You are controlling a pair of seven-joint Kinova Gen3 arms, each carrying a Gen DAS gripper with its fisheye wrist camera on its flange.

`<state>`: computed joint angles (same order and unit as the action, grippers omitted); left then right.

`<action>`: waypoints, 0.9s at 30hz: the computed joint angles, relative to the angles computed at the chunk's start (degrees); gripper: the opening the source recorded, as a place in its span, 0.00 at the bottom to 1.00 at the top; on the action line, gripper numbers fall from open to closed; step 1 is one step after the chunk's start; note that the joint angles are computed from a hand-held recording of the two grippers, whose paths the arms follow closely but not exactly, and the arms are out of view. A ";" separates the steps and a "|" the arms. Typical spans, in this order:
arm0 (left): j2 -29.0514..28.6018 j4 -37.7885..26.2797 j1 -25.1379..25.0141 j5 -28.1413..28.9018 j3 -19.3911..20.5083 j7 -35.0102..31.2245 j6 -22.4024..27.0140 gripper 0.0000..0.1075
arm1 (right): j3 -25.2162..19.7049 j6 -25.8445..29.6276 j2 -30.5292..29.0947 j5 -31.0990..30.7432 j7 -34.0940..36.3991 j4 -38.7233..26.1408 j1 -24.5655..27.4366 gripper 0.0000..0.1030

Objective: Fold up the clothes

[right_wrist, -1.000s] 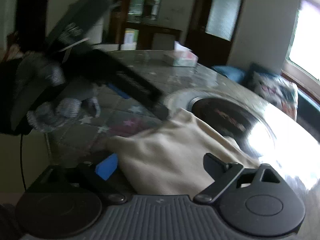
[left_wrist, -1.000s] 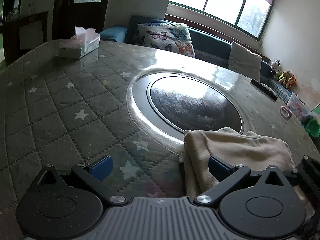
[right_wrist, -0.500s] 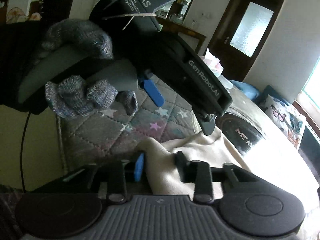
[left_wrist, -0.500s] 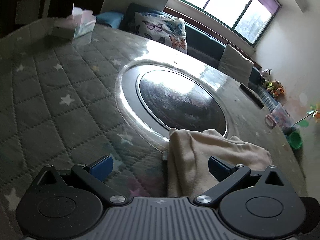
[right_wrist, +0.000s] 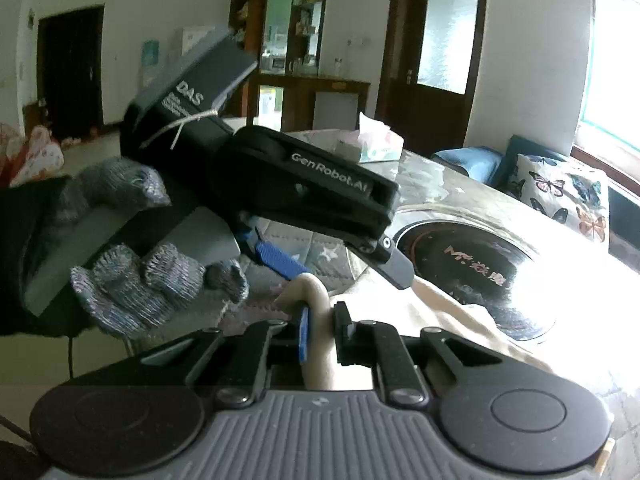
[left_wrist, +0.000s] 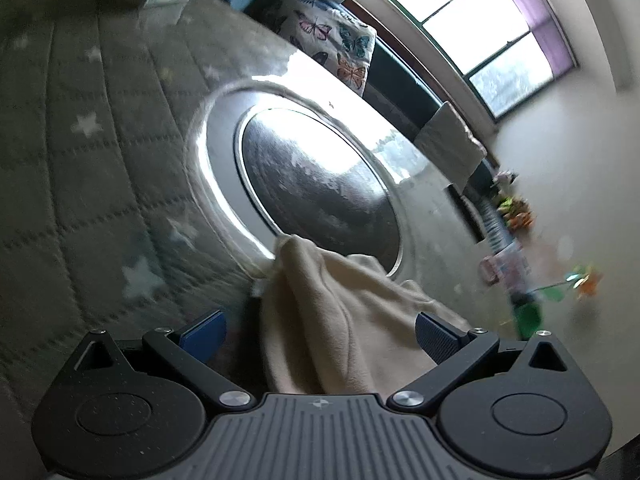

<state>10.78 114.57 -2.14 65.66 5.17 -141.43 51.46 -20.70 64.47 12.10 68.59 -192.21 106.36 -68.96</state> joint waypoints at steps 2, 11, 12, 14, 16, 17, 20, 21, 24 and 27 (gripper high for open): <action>1.09 -0.47 -0.55 0.66 0.05 0.57 2.28 0.93 | -0.20 0.21 -0.87 0.30 -1.48 1.14 -0.18 0.10; 3.08 -1.02 -1.19 1.31 0.33 1.03 6.09 0.66 | -1.26 -0.32 -2.07 1.61 -3.84 3.16 0.89 0.10; 3.39 -0.96 -1.36 1.41 0.34 0.89 6.51 0.58 | -1.31 -0.50 -2.19 1.66 -3.92 3.36 1.05 0.10; 3.61 -0.87 -1.32 0.96 0.25 1.48 6.43 0.44 | -1.32 -1.03 -2.43 2.01 -4.32 3.87 1.51 0.10; 3.54 -0.54 -1.35 0.81 0.16 1.89 5.96 0.34 | -1.42 -1.48 -2.54 2.08 -4.43 4.11 1.88 0.10; 3.55 -0.46 -1.48 0.60 0.08 1.99 5.95 0.29 | -1.51 -1.60 -2.64 2.00 -4.62 4.23 1.97 0.11; 3.65 -0.28 -2.13 0.50 -0.10 1.82 6.43 0.25 | -1.90 -1.79 -3.37 1.58 -5.26 4.93 2.10 0.15; 3.71 -0.30 -2.29 0.46 -0.14 1.72 6.57 0.24 | -2.13 -1.54 -3.71 1.28 -5.76 5.21 2.04 0.16; 4.02 -0.57 -2.54 0.44 -0.08 1.57 6.96 0.24 | -3.01 1.08 -4.39 0.43 -8.70 6.00 1.30 0.20; 4.11 -0.77 -2.71 0.37 -0.07 1.58 7.03 0.24 | -3.39 4.64 -5.22 -1.85 -10.98 6.96 1.33 0.20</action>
